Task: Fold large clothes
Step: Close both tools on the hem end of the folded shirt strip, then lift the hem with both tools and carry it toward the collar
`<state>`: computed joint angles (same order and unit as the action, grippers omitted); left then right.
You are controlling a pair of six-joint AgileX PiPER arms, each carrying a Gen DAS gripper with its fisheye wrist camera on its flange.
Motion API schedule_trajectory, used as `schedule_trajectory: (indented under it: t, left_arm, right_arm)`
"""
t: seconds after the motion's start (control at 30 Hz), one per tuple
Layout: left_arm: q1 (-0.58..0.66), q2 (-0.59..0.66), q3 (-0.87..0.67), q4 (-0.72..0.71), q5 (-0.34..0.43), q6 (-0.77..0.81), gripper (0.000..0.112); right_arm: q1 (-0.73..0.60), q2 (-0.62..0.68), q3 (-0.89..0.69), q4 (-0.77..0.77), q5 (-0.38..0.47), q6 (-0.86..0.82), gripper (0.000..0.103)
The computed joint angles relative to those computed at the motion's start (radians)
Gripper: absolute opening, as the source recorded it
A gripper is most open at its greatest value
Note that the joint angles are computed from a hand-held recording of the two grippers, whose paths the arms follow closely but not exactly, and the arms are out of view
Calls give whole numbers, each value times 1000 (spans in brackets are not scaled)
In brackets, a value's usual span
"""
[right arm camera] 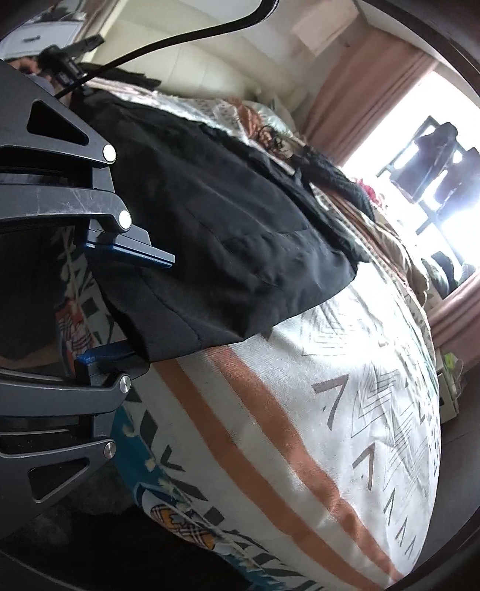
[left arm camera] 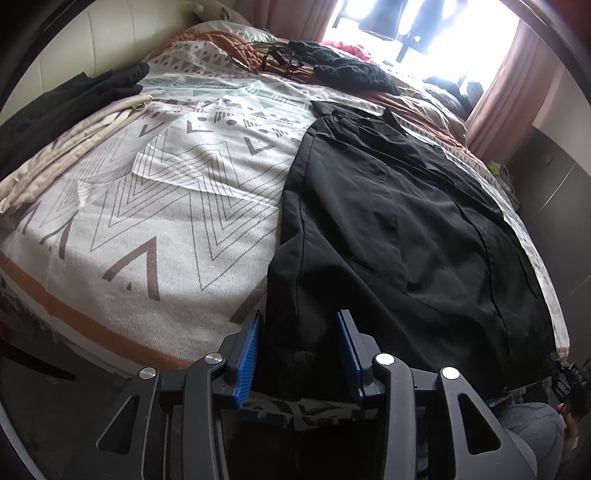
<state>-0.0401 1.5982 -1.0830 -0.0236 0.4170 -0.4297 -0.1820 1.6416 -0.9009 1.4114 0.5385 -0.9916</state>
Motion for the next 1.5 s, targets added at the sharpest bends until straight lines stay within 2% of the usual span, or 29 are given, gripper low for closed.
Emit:
schedule_trajectory:
  t: [0.17,0.23,0.27,0.3,0.4,0.47,0.53,0.63,0.73,0.83,0.97,1.2,1.33,1.5]
  left_arm:
    - [15,-11,19,-78,-8,89,33]
    - [13,-18,29,-89,-7,111,28]
    - [12,-23,35,-92,-7,122,22]
    - [16,-28,42,-122,-9,154,20]
    - [23,-53,64,-175,-27,192,15]
    - [8,-74,66,-113,-30,131,14]
    - [-3,-94,58,-66,-17,82,12]
    - [-16,-117,28,27,41,-19,10]
    - [-30,-162,27,110,76,-118,10]
    - [-54,-220,46,181,90,-186,9]
    - [-66,-285,59,210,116,-213,9]
    - [-128,-447,97,318,191,-334,9]
    - [-193,-533,95,399,265,-411,9]
    - [-268,-574,59,488,345,-474,9]
  right_arm:
    - [25,20,-17,57,-1,-47,38]
    - [42,33,-27,49,-24,-30,29]
    - [48,37,-26,56,-39,-24,17]
    - [44,38,-21,71,-38,-31,10]
    - [30,23,-1,122,-19,-68,6]
    - [29,-15,13,125,-24,-86,5]
    - [20,-54,23,121,-11,-84,4]
    - [-6,-105,20,111,37,-37,4]
    - [14,-166,-1,23,5,55,3]
    - [62,-236,-13,-138,-61,201,3]
    - [97,-321,-8,-304,-96,357,3]
    - [89,-482,31,-407,-56,452,3]
    - [79,-573,47,-440,-19,488,3]
    - [84,-657,48,-521,3,566,3]
